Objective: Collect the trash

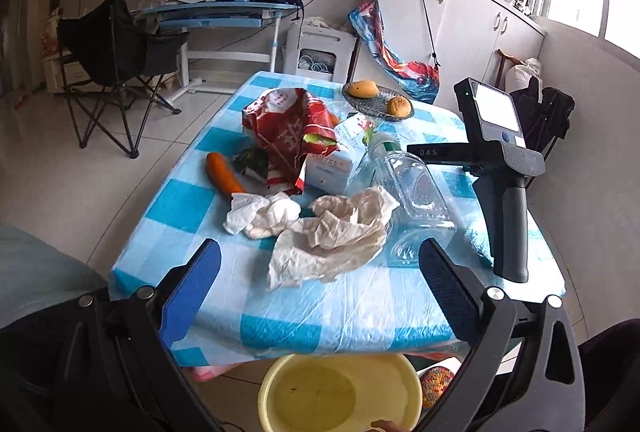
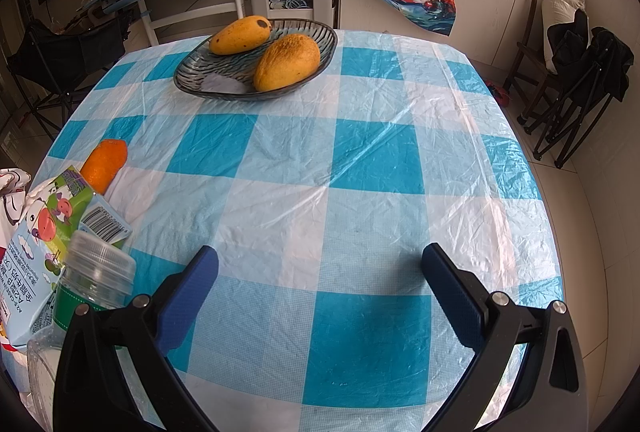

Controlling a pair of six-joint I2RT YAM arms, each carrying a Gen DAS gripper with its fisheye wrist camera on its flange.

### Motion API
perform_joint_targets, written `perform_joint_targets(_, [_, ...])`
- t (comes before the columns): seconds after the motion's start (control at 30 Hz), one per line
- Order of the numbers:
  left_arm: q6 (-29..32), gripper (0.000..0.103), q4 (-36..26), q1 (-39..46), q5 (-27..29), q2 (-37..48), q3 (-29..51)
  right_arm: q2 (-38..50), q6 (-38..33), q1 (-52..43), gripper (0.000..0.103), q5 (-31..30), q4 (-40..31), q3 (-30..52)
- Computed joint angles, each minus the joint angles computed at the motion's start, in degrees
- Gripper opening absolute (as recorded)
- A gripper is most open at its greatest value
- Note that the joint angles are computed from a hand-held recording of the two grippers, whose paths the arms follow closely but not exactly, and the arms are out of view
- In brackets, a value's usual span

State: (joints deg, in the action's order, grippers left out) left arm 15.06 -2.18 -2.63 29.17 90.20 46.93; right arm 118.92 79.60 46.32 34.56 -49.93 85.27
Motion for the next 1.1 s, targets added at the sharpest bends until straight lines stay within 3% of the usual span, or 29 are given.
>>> perform_joint_targets(0.3, [-2.0, 0.096, 3.6, -0.9, -2.4, 3.1, 1.5, 0.0, 0.0, 0.0, 0.097, 0.0, 0.0, 0.0])
perform_joint_targets(0.53, [-1.6, 0.096, -0.2, -0.8, -2.7, 7.8, 4.8, 0.0, 0.0, 0.0, 0.097, 0.0, 0.0, 0.0])
perform_joint_targets(0.77, [1.3, 0.096, 0.6, -0.5, -5.1, 5.5, 3.0, -0.4, -0.6, -0.3, 0.097, -0.3, 1.0, -0.6])
perform_joint_targets(0.87, [3.1, 0.096, -0.8, 1.5, -4.6, 1.0, 1.7, -1.5, -5.7, -1.5, 0.097, -5.0, 2.3, -1.3])
perform_joint_targets(0.97, [5.8, 0.096, -1.9, 4.9, -2.0, -4.7, -0.5, -2.9, -0.3, 2.7, 0.097, -1.9, -3.9, 0.3])
perform_joint_targets(1.1, [9.1, 0.096, -6.2, 9.4, 1.7, -10.6, -2.7, 1.3, 13.5, 16.8, 0.097, 18.2, -30.1, 17.3])
